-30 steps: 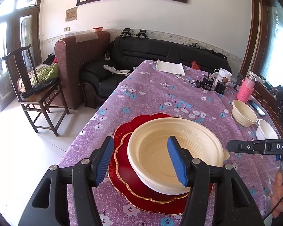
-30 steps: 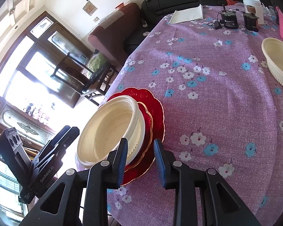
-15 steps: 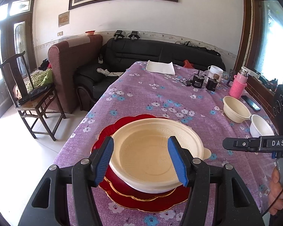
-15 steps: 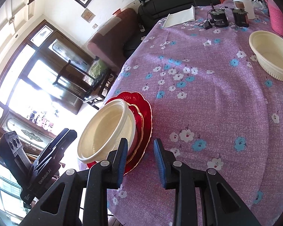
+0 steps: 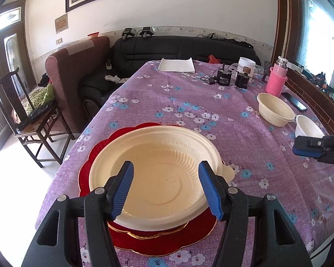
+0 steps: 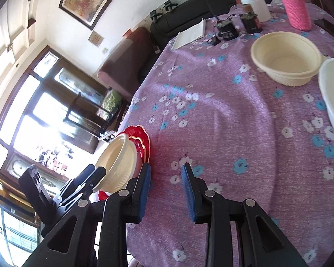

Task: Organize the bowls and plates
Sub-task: 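Open the left gripper and withdraw it from the beige bowl, then move the left gripper to the large white bowl's rim and close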

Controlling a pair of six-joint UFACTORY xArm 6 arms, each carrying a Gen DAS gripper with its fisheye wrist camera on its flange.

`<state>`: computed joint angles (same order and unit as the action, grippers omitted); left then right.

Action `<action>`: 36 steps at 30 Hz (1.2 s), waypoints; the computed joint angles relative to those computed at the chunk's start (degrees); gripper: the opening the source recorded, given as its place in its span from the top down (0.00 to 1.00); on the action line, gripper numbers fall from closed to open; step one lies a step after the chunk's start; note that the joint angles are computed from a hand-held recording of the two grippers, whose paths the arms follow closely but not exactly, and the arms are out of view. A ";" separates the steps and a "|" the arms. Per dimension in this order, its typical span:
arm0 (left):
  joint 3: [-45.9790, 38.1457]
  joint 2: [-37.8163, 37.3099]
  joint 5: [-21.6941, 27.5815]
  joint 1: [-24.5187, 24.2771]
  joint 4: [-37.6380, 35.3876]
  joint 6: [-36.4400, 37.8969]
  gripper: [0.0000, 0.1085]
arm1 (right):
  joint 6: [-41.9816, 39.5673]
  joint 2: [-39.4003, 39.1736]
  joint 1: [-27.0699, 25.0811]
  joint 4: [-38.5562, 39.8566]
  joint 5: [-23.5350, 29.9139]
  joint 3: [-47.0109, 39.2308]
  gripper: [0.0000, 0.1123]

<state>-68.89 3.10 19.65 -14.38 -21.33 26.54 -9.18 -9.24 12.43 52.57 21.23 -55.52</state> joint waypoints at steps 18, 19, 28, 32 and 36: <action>-2.78 -3.17 4.64 -5.98 -5.11 5.77 0.40 | 1.69 -22.57 -14.59 0.93 -5.68 19.63 0.67; -3.67 -2.69 6.04 -6.86 -5.72 6.22 0.40 | 2.14 -23.78 -15.92 0.73 -5.54 20.78 0.67; -10.77 3.23 16.27 -14.43 -8.53 7.94 0.40 | 7.75 -31.29 -25.14 -7.01 -4.08 27.90 0.67; -16.86 8.17 20.30 -17.25 -8.41 6.38 0.41 | 10.42 -30.24 -27.49 -10.17 -3.33 28.24 0.67; -26.93 15.62 26.14 -18.66 -9.91 3.58 0.41 | 10.22 -28.11 -29.62 -9.99 -1.83 27.55 0.67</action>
<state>-95.82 18.72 45.79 -33.04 -31.24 30.12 1.05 -37.35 -17.19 42.58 19.40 -27.97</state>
